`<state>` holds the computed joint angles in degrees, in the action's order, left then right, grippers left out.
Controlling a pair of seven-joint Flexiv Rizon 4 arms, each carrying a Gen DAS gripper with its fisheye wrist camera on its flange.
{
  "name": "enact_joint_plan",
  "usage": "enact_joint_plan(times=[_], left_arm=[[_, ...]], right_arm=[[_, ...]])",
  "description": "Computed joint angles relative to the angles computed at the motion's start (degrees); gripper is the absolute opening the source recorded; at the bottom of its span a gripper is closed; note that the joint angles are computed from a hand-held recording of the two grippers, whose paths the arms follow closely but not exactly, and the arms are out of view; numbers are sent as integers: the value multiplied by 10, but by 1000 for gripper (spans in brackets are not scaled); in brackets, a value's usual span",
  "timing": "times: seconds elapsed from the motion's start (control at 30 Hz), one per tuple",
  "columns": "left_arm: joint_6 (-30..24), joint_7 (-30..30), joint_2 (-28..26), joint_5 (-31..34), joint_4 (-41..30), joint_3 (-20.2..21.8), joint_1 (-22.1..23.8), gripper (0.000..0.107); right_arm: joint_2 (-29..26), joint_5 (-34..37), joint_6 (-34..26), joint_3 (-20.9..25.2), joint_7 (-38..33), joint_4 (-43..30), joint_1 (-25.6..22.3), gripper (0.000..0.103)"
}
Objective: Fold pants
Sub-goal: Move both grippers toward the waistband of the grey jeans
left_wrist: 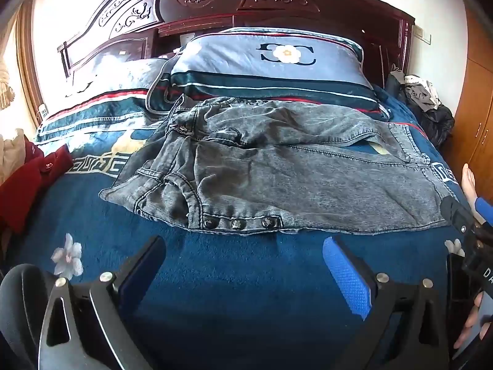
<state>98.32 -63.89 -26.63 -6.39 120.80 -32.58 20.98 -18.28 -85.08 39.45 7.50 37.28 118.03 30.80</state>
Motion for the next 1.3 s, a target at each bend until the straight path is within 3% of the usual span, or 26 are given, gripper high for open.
enact_joint_plan(times=[0.73,1.3], left_arm=[[-9,-8,-12,-2,-2,-26,23,103],[-29,1,-18,-32,-19,-18,15,103]], right_arm=[[-7,11,16,-3,-9,-6,-2,103],[-3,-11,83,-11,-21,-17,-24,103]])
